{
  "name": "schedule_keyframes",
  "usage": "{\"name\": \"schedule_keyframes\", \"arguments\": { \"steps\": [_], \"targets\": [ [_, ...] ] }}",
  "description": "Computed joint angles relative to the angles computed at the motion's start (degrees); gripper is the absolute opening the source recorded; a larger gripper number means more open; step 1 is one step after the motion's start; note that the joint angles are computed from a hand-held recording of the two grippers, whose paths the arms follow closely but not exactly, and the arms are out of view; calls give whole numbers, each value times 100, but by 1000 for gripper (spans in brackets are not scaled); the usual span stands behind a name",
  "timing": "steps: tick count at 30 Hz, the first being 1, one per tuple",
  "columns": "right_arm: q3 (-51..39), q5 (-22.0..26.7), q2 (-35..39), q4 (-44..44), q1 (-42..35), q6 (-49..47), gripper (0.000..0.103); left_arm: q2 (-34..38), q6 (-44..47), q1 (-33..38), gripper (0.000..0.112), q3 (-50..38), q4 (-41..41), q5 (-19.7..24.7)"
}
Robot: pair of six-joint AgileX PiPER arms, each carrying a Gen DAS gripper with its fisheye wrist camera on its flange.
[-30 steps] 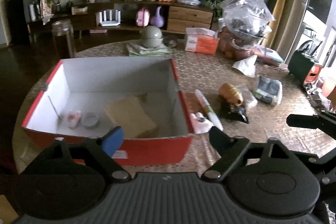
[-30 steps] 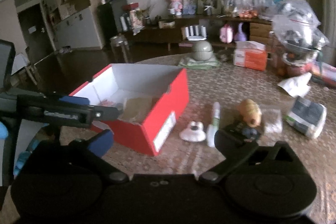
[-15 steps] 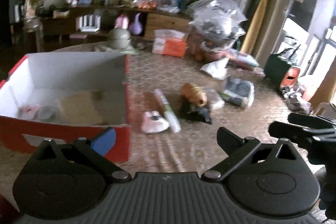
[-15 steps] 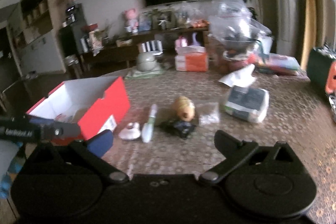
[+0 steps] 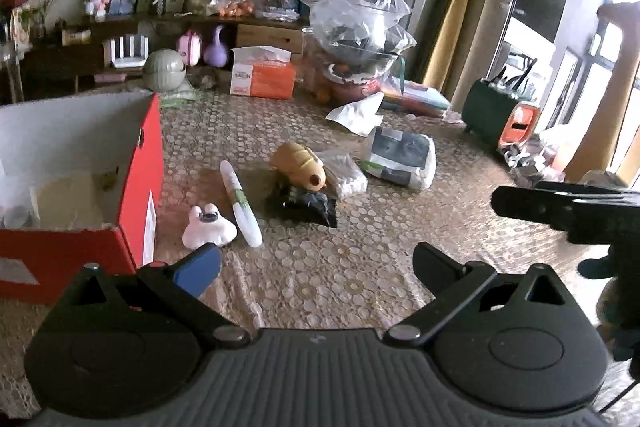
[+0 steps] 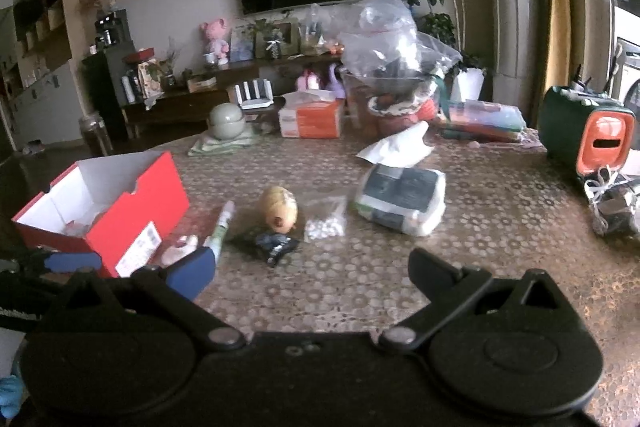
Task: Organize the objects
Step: 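Withdraw both tools from the shoebox back over the table, then reach the left tool to the black snack packet while the right tool reaches the white wet-wipes pack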
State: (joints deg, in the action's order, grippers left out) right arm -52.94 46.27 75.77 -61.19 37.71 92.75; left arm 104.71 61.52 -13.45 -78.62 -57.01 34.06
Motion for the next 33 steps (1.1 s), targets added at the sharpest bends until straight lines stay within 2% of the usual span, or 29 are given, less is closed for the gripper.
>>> {"name": "schedule_keyframes", "arguments": {
  "steps": [7, 18, 33],
  "targets": [
    [109, -20, 2, -74, -325, -124, 103, 322, -204, -251, 103, -352, 104, -296],
    [110, -479, 203, -42, -1029, -464, 103, 1280, -1762, -518, 103, -1896, 1355, -182],
    [-405, -1405, 990, 105, -2415, -1214, 103, 2420, -1939, -981, 103, -3330, 2192, -23]
  ]
}}
